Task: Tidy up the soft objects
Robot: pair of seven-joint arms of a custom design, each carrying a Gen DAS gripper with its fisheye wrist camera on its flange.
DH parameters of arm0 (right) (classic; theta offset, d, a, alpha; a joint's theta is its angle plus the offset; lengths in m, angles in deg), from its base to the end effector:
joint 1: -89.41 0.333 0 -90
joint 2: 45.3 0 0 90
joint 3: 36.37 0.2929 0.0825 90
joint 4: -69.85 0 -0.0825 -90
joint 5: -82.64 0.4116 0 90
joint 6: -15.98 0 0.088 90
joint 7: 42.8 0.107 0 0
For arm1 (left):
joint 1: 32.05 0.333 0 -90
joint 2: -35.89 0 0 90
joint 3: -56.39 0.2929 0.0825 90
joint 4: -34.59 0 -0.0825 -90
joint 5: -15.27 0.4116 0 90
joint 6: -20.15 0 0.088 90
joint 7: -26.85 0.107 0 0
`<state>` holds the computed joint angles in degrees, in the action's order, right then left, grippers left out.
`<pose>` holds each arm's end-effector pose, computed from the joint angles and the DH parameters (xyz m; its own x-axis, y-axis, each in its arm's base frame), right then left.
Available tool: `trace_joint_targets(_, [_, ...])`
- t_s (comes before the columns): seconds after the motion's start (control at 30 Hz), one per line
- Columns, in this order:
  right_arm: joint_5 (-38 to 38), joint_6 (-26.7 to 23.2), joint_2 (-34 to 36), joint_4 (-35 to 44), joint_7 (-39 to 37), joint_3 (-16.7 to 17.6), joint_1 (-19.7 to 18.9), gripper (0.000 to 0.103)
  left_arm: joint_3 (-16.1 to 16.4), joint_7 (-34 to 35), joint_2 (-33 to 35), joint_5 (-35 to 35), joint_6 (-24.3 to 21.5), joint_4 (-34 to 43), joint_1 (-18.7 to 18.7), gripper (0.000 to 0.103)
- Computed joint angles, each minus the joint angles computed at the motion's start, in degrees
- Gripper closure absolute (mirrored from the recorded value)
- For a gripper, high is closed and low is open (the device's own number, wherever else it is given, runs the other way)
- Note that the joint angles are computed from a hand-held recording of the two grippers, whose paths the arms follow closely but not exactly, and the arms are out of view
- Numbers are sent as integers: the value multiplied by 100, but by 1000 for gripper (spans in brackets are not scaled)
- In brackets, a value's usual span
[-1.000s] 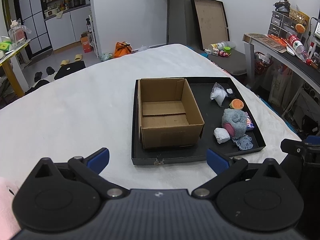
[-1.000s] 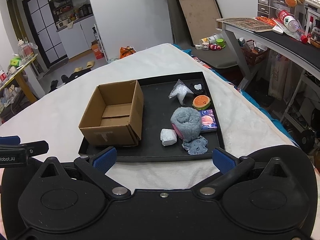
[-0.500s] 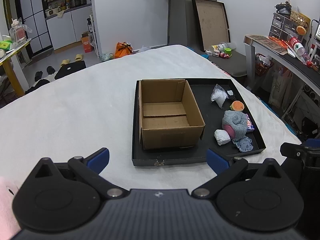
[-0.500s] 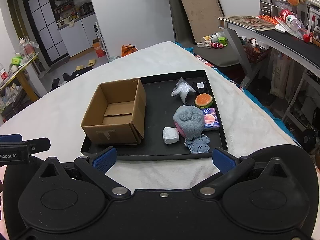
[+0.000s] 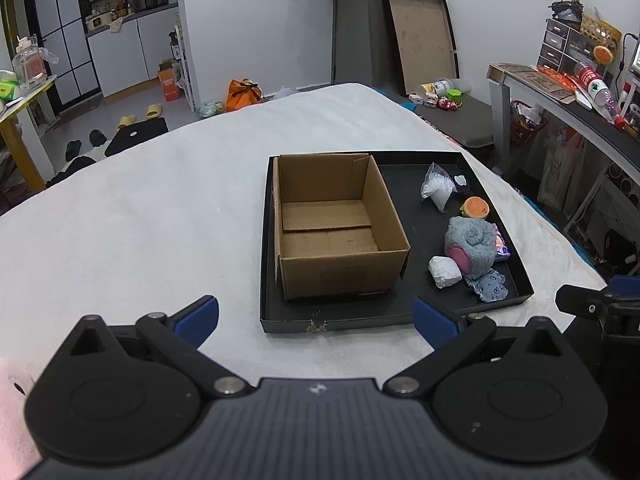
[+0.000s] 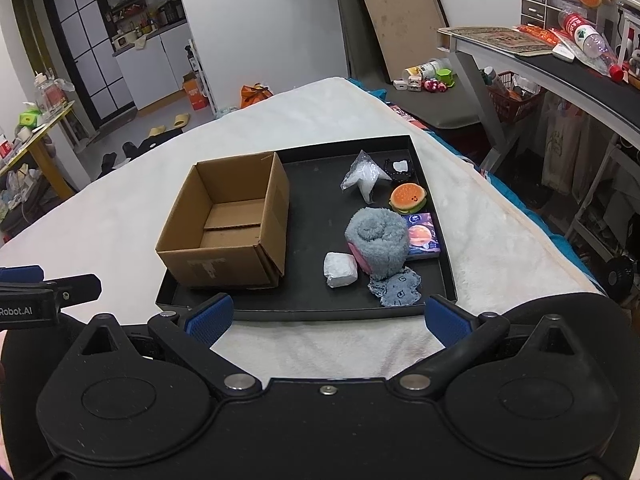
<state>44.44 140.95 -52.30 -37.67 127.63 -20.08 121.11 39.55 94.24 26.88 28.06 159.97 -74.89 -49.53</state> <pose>0.4085 0.4301 0.5844 -0.2147 -0.9622 -0.1674 -0.6901 0.2707 -0.6711 0.4841 -0.3428 0.6104 -0.3273 -0.9449 -0.0099 -0.7108 0.2531 -0.6562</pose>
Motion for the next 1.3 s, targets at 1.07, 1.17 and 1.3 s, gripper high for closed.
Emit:
trace_joint_targets(1.07, [-258, 877, 607, 42, 630, -475, -340, 0, 246, -285, 1562, 439, -373, 1365, -127, 3])
trace_joint_targets(1.17, [-199, 946, 719, 91, 620, -554, -350, 0, 298, -383, 1776, 590, -438, 1590, -195, 3])
trace_joint_targets(1.3, [-75, 1045, 847, 114, 575, -657, -372, 0, 368, -526, 2018, 744, -488, 1843, -288, 3])
